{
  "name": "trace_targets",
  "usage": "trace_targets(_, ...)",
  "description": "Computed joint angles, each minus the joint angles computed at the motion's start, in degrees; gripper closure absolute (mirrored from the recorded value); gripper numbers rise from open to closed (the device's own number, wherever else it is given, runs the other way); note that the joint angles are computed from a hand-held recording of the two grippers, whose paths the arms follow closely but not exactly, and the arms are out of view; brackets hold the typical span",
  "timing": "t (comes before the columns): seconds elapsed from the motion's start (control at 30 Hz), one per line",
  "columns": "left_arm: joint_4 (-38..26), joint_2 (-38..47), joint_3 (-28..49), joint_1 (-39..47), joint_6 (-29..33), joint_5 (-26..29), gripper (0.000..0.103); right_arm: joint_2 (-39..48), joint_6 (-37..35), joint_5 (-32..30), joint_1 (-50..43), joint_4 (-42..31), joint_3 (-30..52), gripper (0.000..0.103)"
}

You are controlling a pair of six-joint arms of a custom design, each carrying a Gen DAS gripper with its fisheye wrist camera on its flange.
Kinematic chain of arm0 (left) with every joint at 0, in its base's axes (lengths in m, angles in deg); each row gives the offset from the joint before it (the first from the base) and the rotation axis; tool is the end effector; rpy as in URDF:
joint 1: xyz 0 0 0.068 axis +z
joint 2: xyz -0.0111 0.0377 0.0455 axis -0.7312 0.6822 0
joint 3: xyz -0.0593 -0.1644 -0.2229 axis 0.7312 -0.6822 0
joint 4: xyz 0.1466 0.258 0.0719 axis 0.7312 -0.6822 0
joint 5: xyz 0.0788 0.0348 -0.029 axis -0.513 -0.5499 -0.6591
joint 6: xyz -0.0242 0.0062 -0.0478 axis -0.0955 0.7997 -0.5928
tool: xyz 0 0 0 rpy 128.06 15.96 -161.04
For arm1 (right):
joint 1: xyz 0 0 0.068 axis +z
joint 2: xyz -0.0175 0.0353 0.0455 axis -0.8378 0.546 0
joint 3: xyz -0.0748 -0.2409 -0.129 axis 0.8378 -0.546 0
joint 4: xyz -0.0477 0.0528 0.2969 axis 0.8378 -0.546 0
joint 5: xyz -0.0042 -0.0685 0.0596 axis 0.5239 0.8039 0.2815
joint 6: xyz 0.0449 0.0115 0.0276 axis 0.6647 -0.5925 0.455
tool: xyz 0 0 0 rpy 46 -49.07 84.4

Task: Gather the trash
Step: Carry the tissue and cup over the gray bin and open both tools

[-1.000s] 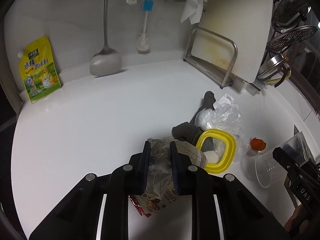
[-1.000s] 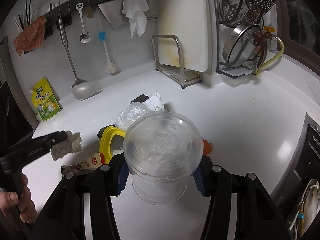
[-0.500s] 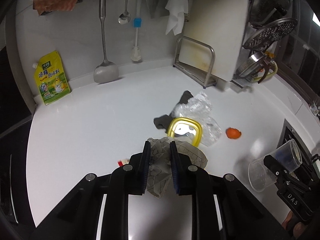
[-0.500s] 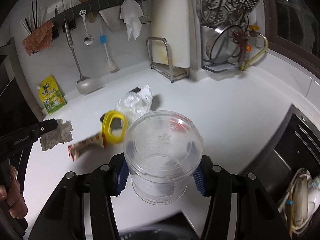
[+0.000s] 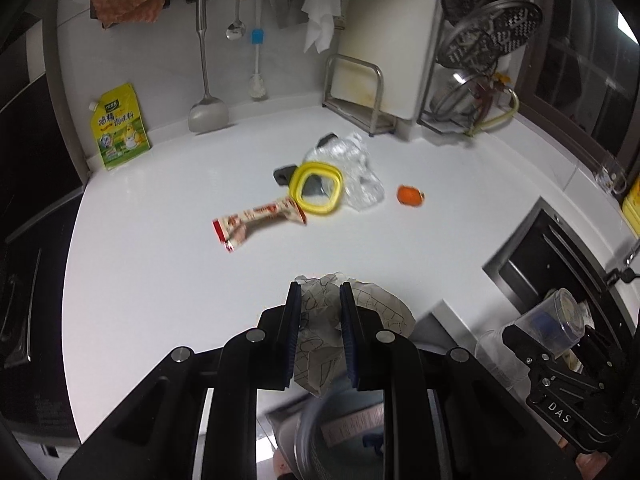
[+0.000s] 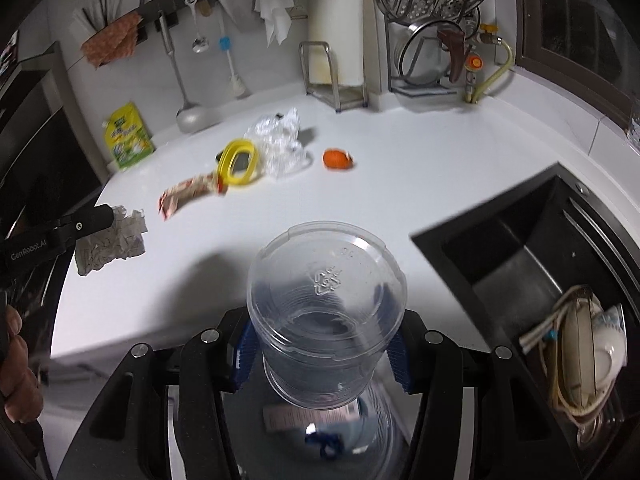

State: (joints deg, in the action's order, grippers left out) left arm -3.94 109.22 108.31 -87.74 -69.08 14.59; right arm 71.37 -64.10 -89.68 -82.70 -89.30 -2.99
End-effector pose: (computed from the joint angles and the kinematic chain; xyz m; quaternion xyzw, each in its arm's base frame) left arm 0.1724 -0.1299 0.3200 -0.0093 0.9324 -0.0329 0.3598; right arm 0.1585 -0.0581 0.2760 -0.0574 0.9318 0.0941 0.3457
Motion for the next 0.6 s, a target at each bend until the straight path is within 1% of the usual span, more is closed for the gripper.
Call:
trace_targets(0.17, -5.9, -1.3, -1.1, -11.0, -9.8, -5.0, 0.083, -3.0, -13.2, -4.0, -9.4, -9.9, -1.0, 0.051)
trace_targets(0.27, -9.0, -0.9, -1.8, -17.5, -16.3, -6.8, 0.083, -3.8, -21.8, -5.8, -15.4, -15.5, -1.7, 0.051)
trace_targets(0.43, -11.5, 0.7, -3.1, -23.5, -24.5, -6.7, 0.083, -3.2, -32.9, -6.1, -23.2, -21.9, -2.9, 0.051)
trace_targets(0.6, -12.4, 1.7, -4.5, -26.3, -29.0, -5.8, 0.083, -3.1, -40.8, -5.2, -28.3, -25.8, -4.0, 0.051)
